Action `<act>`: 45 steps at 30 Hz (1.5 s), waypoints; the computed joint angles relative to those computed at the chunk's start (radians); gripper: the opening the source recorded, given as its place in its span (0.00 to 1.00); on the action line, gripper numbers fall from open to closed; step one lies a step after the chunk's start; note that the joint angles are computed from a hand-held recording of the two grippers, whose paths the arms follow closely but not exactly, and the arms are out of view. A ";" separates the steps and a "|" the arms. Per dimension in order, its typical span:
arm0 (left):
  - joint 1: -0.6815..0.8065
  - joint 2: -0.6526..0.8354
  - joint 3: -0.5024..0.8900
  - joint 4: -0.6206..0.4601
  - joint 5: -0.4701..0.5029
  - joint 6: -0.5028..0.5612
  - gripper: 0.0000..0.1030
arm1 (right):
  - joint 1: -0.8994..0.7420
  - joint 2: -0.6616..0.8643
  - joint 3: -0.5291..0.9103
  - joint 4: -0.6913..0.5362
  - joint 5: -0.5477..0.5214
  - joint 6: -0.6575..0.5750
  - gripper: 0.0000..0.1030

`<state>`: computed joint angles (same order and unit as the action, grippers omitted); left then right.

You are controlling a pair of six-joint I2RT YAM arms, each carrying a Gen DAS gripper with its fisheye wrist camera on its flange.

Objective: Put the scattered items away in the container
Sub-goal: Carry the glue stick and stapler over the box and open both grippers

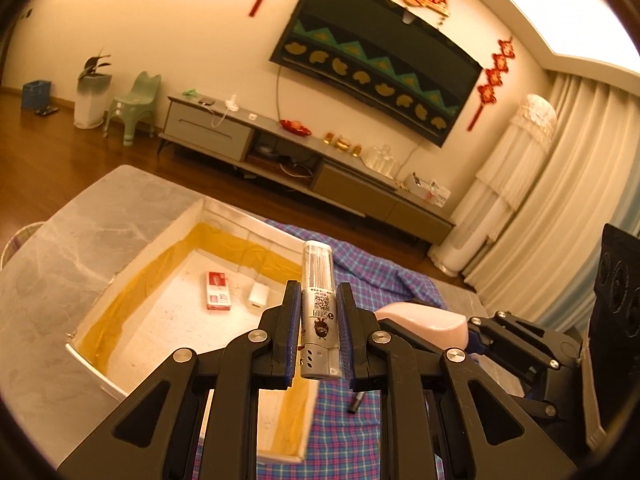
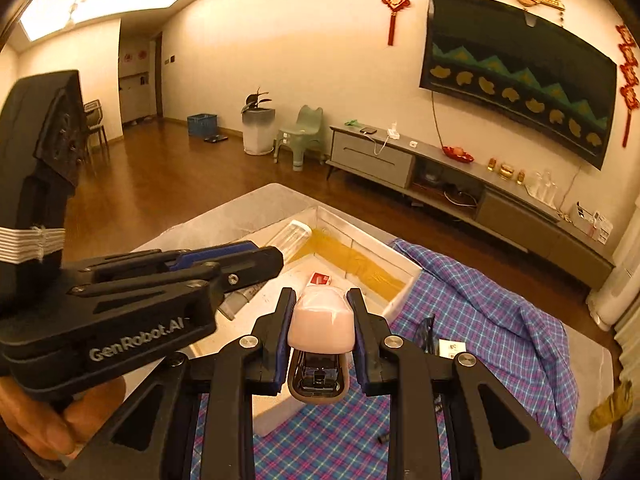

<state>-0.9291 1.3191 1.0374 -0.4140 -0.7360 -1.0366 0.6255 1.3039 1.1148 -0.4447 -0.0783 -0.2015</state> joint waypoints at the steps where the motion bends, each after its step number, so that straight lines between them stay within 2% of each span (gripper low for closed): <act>1: 0.008 -0.008 -0.011 0.005 0.003 -0.002 0.18 | 0.006 0.017 0.012 0.000 0.005 -0.001 0.26; 6: 0.082 -0.040 -0.074 0.045 0.055 -0.012 0.18 | 0.016 0.111 0.082 -0.008 0.001 0.002 0.26; 14: 0.199 -0.038 -0.152 0.124 0.182 -0.032 0.18 | -0.002 0.270 0.193 -0.040 -0.070 0.034 0.26; 23: 0.268 0.014 -0.166 0.177 0.264 -0.030 0.18 | -0.022 0.416 0.291 -0.066 -0.113 0.041 0.27; 35: 0.361 0.036 -0.204 0.224 0.399 -0.074 0.18 | -0.068 0.592 0.488 -0.174 -0.166 0.058 0.26; 41: 0.424 0.024 -0.255 0.292 0.496 -0.111 0.18 | -0.097 0.698 0.607 -0.243 -0.236 0.097 0.26; 45: 0.442 0.045 -0.248 0.304 0.519 -0.124 0.18 | -0.109 0.779 0.704 -0.298 -0.273 0.121 0.26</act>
